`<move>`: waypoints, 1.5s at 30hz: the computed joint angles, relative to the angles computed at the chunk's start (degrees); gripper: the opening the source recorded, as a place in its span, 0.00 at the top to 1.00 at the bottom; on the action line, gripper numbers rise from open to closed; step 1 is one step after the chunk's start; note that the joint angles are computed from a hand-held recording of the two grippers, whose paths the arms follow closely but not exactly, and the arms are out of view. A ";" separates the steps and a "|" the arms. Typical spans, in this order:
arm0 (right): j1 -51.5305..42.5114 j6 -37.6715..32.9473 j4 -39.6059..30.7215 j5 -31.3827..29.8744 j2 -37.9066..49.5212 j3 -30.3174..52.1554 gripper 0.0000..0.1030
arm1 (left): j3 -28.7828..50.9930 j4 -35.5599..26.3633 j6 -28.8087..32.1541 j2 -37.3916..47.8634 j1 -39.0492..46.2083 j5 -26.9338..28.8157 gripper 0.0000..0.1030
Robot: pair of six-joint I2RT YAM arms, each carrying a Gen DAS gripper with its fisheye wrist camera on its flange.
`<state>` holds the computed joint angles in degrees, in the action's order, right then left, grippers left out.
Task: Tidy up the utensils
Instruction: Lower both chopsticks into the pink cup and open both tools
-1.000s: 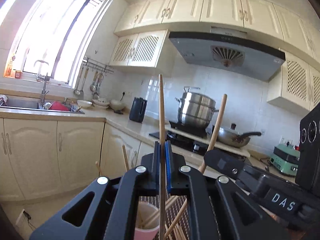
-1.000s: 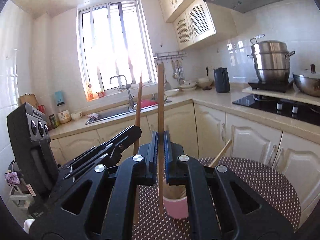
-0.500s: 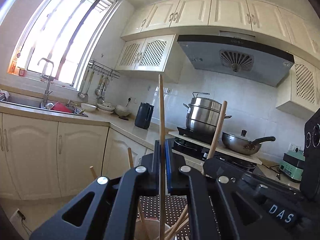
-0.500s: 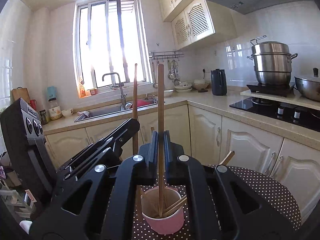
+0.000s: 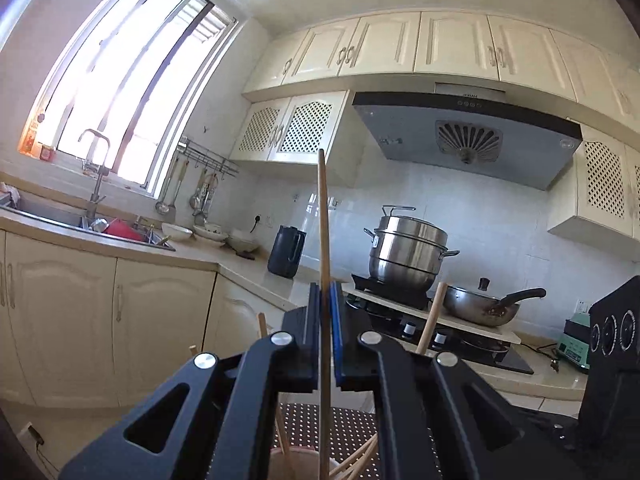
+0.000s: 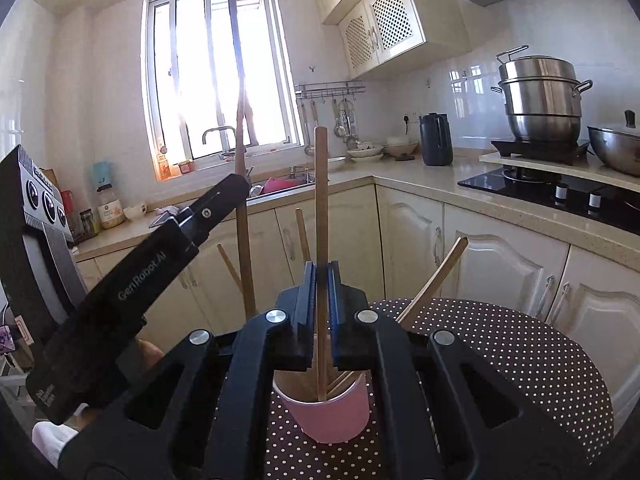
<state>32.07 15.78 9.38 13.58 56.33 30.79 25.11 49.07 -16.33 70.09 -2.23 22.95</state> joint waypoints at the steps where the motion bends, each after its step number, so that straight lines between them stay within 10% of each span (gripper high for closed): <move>1: -0.12 -0.06 0.10 -0.16 0.05 -0.06 0.94 | 0.01 0.69 0.50 0.37 -0.53 -0.48 0.95; 20: -2.51 1.45 4.04 -4.32 2.11 -2.49 0.94 | -2.37 5.84 5.49 7.71 -3.11 -2.89 0.94; 32: 0.62 3.28 1.39 -0.68 2.89 -1.85 0.93 | -4.11 -9.43 11.44 -0.93 -0.14 2.27 0.91; 38: 0.67 5.71 -2.16 -1.05 1.78 -1.16 0.93 | -4.35 -18.79 12.55 -7.26 3.28 2.77 0.65; 45: 2.00 9.30 -5.95 1.64 -1.59 -1.35 0.53 | -4.32 -31.46 14.95 -16.40 7.60 4.01 0.48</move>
